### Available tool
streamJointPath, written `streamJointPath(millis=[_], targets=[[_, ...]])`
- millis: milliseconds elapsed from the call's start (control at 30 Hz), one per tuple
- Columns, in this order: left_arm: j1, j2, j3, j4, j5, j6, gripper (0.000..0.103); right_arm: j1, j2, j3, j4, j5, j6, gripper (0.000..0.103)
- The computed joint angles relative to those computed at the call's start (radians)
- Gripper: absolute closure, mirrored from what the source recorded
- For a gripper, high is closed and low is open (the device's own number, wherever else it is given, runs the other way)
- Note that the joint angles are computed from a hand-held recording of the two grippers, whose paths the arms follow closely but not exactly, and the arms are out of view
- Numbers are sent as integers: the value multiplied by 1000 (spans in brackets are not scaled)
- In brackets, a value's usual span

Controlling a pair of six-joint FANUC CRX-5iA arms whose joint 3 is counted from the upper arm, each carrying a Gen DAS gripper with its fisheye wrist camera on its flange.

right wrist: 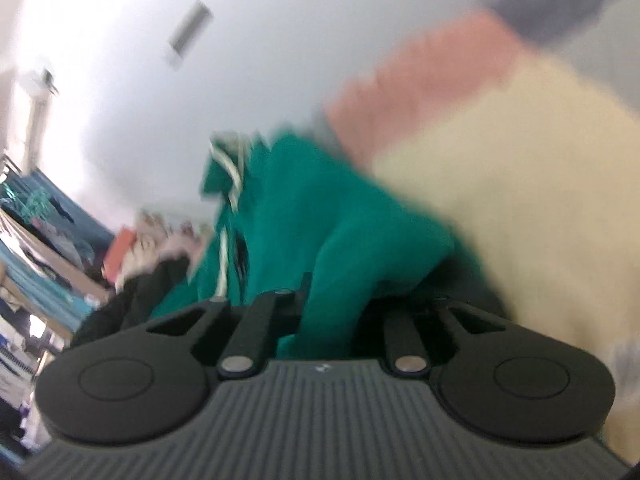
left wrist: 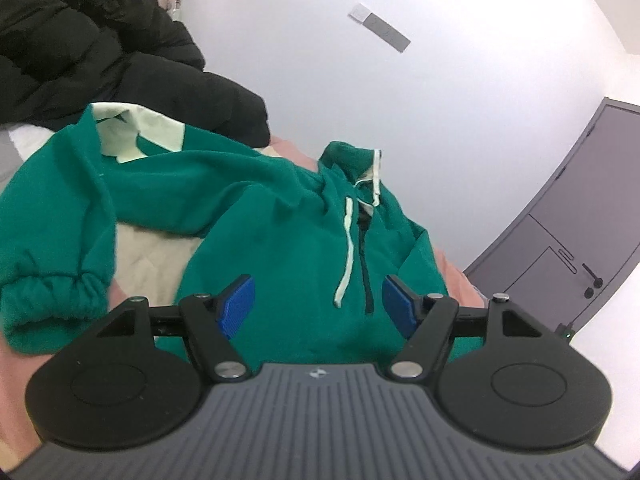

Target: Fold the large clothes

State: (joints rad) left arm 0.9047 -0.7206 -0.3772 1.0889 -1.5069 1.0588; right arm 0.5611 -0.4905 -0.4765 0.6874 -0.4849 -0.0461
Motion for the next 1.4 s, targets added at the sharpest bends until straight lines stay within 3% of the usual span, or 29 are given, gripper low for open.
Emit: streamJointPath(millis=[133, 200, 300, 400, 567, 667, 700, 733, 767, 1000, 1100, 1267, 1400], targets=[[-86, 4, -1, -12, 36, -33, 28, -118, -7, -46, 184, 62, -180, 90], [-131, 10, 5, -39, 45, -43, 28, -171, -19, -77, 215, 79, -259, 90], [-199, 27, 16, -87, 49, -31, 28, -186, -37, -97, 87, 69, -211, 91], [-251, 44, 17, -117, 42, -14, 28, -168, -49, -108, 50, 61, -140, 92], [-285, 60, 10, -123, 9, -42, 28, -76, -67, -45, -14, -62, -9, 84], [-290, 57, 3, -136, -13, -29, 28, -28, -111, -47, -35, -102, 16, 68], [-292, 56, 2, -144, -18, -23, 28, -4, -124, -46, -31, -130, 13, 58], [-293, 53, 3, -153, -25, -18, 28, 30, -142, -45, -18, -180, 1, 47], [-292, 51, 4, -156, -32, -16, 28, 71, -159, -42, 6, -243, -18, 44], [-248, 20, 5, -142, -68, -61, 28, 309, -198, 10, 99, -561, -112, 43], [-224, 9, 4, -131, -85, -72, 28, 455, -179, 37, 173, -713, -104, 43], [-190, -11, 5, -127, -98, -113, 28, 600, -148, 42, 244, -761, -107, 43], [-124, -26, 3, -124, -142, -160, 28, 674, -78, 72, 242, -747, -10, 43]])
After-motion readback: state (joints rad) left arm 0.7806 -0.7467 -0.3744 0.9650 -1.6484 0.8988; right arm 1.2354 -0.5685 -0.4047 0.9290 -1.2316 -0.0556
